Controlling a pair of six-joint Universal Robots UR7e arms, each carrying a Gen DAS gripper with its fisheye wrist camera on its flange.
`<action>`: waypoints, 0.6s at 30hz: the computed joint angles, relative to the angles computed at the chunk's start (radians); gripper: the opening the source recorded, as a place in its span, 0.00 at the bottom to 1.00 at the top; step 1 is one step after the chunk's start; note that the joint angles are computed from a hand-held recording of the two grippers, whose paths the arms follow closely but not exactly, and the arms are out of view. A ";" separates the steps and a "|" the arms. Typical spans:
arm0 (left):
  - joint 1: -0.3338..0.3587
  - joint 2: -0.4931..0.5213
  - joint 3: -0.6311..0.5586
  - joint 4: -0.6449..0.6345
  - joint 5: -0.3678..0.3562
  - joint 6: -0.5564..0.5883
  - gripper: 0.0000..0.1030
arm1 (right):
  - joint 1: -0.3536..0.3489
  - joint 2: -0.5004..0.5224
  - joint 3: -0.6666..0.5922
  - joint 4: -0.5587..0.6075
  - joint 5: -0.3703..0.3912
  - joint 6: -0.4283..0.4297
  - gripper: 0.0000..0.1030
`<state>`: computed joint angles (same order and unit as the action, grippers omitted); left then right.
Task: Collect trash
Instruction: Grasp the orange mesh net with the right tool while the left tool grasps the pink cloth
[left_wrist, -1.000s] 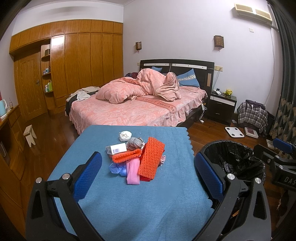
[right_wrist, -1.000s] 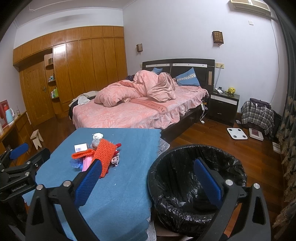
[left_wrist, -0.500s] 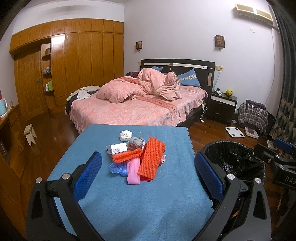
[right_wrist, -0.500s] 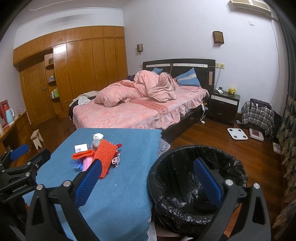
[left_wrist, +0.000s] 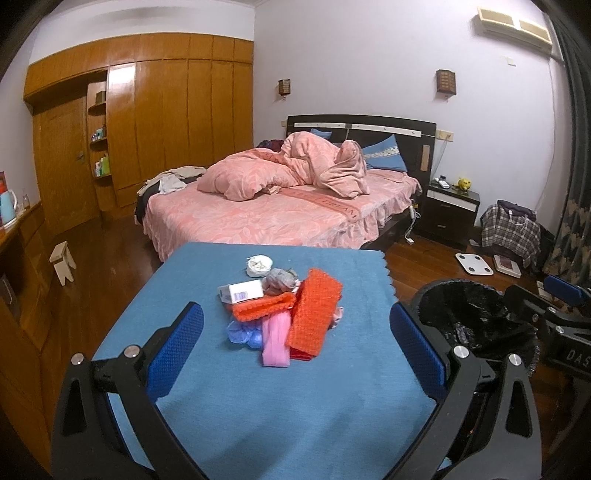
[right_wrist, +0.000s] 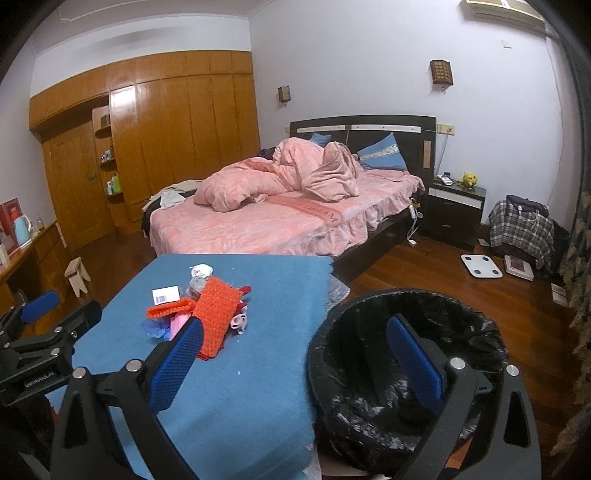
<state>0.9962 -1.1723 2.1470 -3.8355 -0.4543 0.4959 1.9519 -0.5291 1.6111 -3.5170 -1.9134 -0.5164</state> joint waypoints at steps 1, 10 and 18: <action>0.016 0.000 0.001 -0.021 -0.009 0.015 0.95 | -0.001 0.011 -0.009 -0.001 0.003 -0.001 0.94; 0.115 0.016 -0.047 -0.128 -0.036 0.129 0.95 | -0.008 0.152 -0.174 0.078 0.012 0.015 0.94; 0.220 0.049 -0.130 -0.078 -0.104 0.129 0.95 | -0.008 0.309 -0.373 0.190 -0.006 0.008 0.94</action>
